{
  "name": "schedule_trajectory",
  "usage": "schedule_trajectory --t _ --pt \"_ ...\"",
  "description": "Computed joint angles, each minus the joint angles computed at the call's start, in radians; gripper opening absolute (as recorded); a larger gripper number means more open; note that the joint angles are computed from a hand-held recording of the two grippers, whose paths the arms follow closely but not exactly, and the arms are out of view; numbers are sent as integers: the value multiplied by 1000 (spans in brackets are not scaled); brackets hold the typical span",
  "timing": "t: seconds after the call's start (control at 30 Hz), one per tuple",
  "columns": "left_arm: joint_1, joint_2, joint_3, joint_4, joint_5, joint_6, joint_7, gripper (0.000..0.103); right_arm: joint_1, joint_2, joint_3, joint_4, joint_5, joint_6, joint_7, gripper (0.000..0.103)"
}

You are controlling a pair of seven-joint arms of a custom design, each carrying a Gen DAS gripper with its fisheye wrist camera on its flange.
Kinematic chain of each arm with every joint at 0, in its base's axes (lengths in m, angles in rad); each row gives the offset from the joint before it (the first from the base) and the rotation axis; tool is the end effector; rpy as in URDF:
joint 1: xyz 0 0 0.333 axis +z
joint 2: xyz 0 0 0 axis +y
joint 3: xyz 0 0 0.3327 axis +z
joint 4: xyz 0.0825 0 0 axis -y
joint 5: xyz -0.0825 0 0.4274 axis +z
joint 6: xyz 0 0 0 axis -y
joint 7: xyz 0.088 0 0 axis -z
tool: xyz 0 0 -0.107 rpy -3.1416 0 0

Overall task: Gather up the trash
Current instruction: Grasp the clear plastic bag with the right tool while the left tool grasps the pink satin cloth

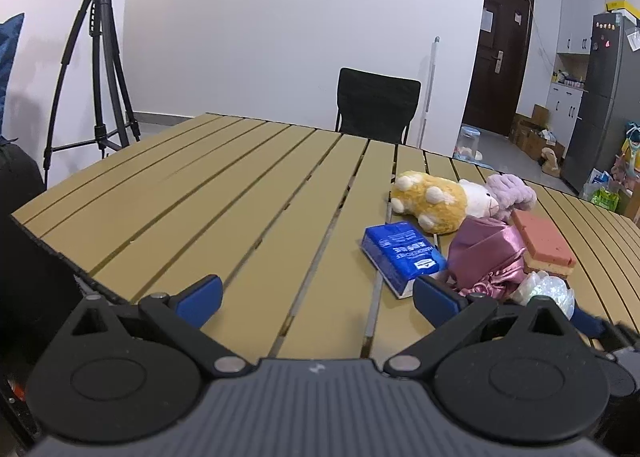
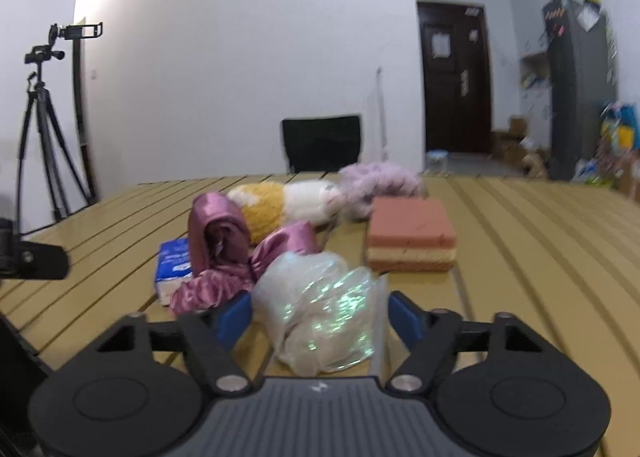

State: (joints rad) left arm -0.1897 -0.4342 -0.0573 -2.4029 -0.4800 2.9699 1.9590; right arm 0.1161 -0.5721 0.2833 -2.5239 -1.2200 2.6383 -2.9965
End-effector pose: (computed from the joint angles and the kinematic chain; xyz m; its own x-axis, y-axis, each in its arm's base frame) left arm 0.4873 -0.0939 0.5896 -0.2598 -0.9614 0.0902 -0.5277 0.0631 -0.8471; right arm 0.4033 0.2062 0.5185 -0.2954 -0.9506 -0.0958 -0.3763 0.2080 -0.9029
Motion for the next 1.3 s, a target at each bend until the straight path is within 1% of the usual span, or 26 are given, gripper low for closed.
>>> schedule_trajectory --t 0.03,0.1,0.17,0.23,0.3,0.43,0.53,0.6,0.7,0.77,0.87,0.97,1.03,1.1,1.13,1.2,1.23,1.3 --pt "4 7 -6 6 4 -1 -6 103 1 5 -11 -1 4 18 1 53" --pt "11 18 -15 14 11 -1 -18 103 -5 11 -18 -3 6 39 12 43" --pt "15 34 -21 28 18 -6 -30 103 -16 8 -17 -8 -12 60 31 40" --pt "21 48 -26 39 23 -10 -43 103 -20 0 -12 -13 -14 60 37 39" --pt "26 58 -31 48 26 -13 -59 103 -23 -11 -6 -19 -12 46 36 38" --pt "3 64 -19 56 4 -7 -50 103 -28 -47 -7 -39 -6 29 44 38" --pt "-43 60 7 55 -43 6 -11 103 -40 -76 -5 -56 -7 18 54 38" --pt "-87 54 31 51 -90 25 31 103 -45 -94 -7 -68 -5 16 54 38" --pt "-131 45 42 44 -143 65 71 103 -49 -125 -3 -87 4 2 39 38" --pt "-188 39 68 39 -186 106 113 103 -52 -147 0 -99 8 -6 30 38" --pt "-271 36 109 41 -234 134 177 103 -57 -181 1 -120 17 -12 18 38" --pt "-320 48 122 47 -258 148 221 103 -65 -207 -3 -139 31 -8 4 38" --pt "-333 66 117 56 -257 152 251 103 -73 -221 -5 -148 41 -5 -7 38" --pt "-373 89 133 64 -270 179 305 103 -79 -235 -6 -157 51 1 -18 38" --pt "-382 100 134 69 -269 188 324 103 -84 -240 -5 -161 55 3 -23 38" --pt "-372 129 118 83 -254 185 337 103 -93 -247 -3 -167 65 9 -32 38" --pt "-359 141 106 90 -246 172 339 103 -97 -249 -1 -169 70 11 -36 38" --pt "-299 171 58 111 -218 131 311 103 -106 -248 2 -172 79 14 -46 38"
